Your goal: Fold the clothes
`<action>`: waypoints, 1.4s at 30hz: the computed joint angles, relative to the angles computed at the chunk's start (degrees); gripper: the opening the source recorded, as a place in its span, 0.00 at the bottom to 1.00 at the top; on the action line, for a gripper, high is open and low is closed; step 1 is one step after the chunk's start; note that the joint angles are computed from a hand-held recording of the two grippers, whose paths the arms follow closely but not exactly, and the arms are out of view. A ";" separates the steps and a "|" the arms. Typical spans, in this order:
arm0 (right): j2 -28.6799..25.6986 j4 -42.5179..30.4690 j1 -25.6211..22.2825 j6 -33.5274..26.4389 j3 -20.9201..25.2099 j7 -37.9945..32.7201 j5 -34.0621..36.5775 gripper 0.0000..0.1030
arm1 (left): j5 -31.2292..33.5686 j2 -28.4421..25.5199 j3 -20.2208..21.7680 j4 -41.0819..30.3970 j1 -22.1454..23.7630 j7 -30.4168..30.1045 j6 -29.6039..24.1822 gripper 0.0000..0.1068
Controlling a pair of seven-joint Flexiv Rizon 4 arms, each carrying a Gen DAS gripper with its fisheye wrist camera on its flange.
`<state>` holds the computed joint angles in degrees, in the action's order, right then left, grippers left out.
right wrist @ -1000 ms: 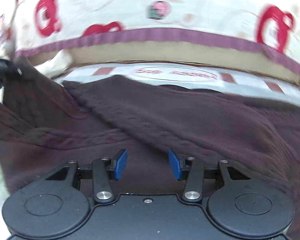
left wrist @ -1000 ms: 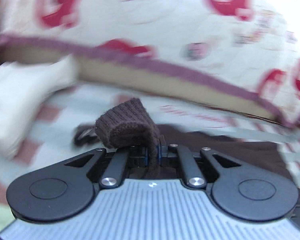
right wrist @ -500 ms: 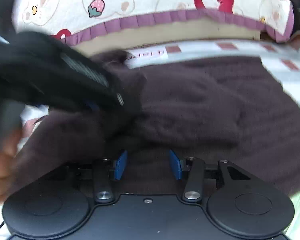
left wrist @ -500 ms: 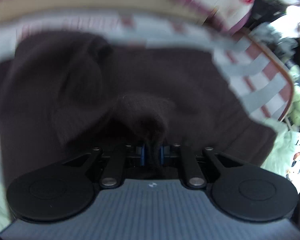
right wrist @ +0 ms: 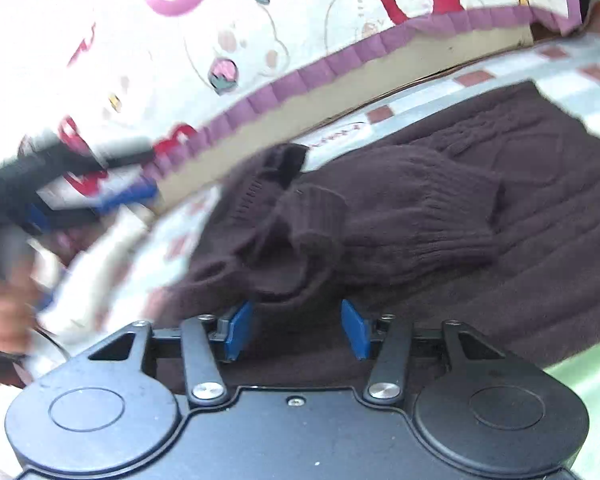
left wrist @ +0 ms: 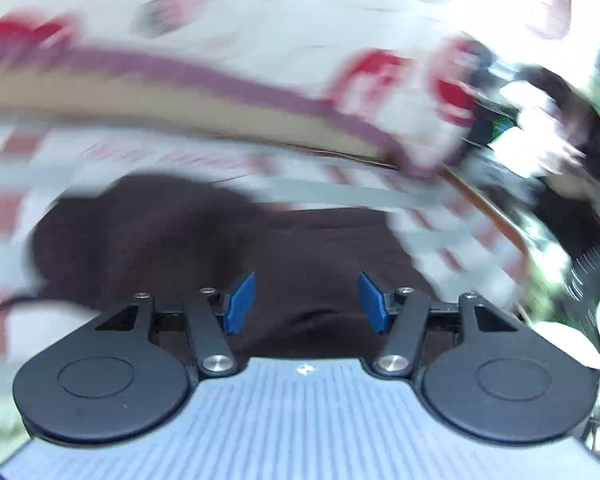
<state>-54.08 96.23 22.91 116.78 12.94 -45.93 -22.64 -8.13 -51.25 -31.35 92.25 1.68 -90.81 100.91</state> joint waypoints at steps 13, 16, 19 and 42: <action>-3.92 -15.64 14.84 -12.88 -19.48 -7.76 5.25 0.10 | 4.14 0.44 12.88 4.60 -8.43 7.81 0.70 0.44; -4.00 -16.15 18.67 -8.33 -24.57 -6.23 13.76 0.09 | 3.74 1.22 10.90 5.04 -7.09 9.03 0.41 0.43; -2.62 -14.70 20.71 -13.65 -27.21 -5.04 18.05 0.09 | 4.97 1.18 7.92 6.21 -4.58 10.65 1.99 0.43; -0.58 -9.95 18.91 -19.88 -24.48 -11.98 -1.56 0.38 | -3.69 0.73 29.04 2.63 -22.93 10.13 2.39 0.44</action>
